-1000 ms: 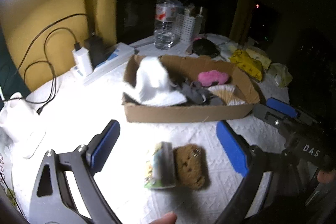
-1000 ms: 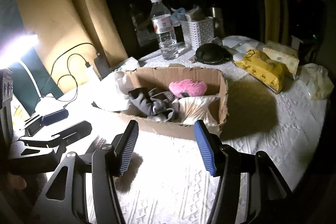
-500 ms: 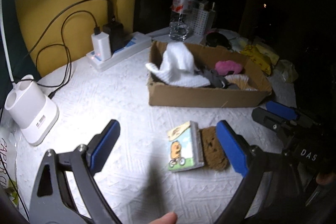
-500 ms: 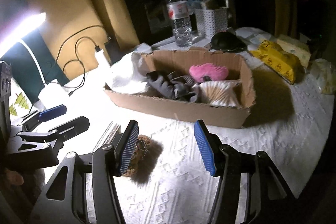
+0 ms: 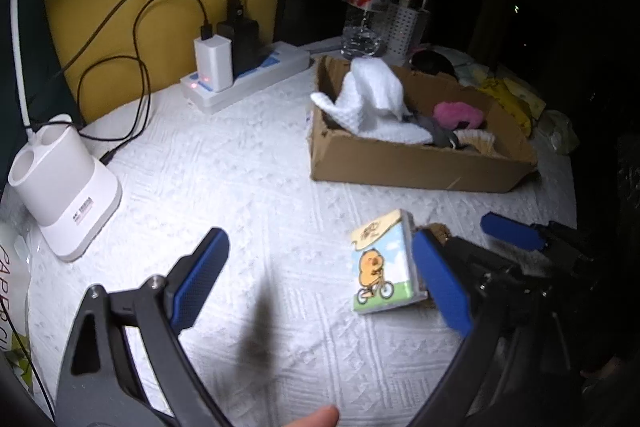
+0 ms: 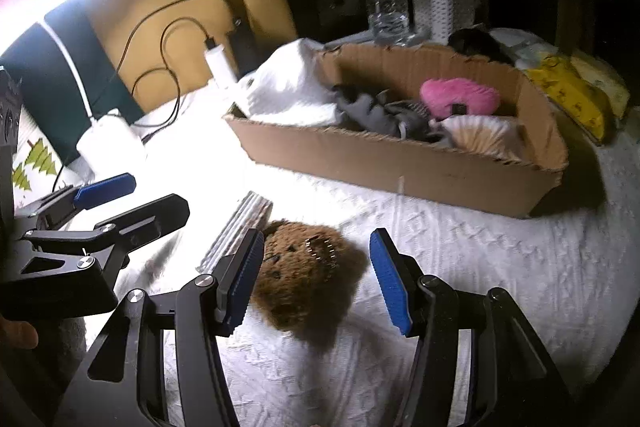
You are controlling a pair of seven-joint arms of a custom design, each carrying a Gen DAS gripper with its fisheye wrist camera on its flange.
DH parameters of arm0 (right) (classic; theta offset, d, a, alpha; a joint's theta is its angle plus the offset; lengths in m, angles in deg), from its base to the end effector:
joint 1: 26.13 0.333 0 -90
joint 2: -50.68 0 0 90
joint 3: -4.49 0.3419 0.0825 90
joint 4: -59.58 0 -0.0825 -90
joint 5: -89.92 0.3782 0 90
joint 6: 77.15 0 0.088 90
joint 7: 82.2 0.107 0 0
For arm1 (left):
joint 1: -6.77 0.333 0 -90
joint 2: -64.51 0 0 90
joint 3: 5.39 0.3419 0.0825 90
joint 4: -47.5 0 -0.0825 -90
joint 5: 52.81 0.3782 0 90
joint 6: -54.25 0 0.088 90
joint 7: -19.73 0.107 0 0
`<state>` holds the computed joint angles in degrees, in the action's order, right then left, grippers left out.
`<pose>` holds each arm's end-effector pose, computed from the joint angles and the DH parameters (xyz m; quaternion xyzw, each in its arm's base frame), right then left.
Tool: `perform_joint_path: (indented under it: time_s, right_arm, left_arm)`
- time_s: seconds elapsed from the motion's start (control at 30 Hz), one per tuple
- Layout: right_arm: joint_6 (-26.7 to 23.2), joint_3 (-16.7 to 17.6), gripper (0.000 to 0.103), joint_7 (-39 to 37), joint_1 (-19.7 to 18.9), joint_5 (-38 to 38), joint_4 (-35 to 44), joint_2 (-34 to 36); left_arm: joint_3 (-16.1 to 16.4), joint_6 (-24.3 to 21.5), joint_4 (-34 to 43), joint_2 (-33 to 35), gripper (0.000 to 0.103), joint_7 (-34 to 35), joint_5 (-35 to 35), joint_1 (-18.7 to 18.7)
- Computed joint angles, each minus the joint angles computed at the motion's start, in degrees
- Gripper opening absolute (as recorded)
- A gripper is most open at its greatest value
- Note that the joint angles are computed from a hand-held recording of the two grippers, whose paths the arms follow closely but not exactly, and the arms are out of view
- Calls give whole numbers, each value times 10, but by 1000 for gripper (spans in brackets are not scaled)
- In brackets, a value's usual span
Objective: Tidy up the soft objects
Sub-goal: 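Grasp the brown bear plush with the right gripper while the left gripper grasps the tissue pack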
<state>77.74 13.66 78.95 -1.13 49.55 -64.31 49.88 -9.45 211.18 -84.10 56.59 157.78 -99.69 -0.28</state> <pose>0.4559 0.3367 0.4871 -0.6361 0.6912 -0.1911 0.2848 0.5160 -0.0735 0.4905 -0.5282 0.7675 -0.3412 0.1246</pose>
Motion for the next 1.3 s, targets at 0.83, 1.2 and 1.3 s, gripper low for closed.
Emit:
perform_joint_path:
  time_s: [0.83,1.2,1.3]
  right_arm:
    - [10,-11,42,-67,11,63,-22,-5]
    - [-1,11,42,-57,-37,47,-85,-76]
    - [4,17,42,-50,-51,46,-100,-92]
  left_arm:
    - [-19,-5,1,20,94,-19,30,-2]
    - [-38,-3,-1,31,94,-56,82,-18]
    - [-44,1,-3,36,94,-72,105,-22]
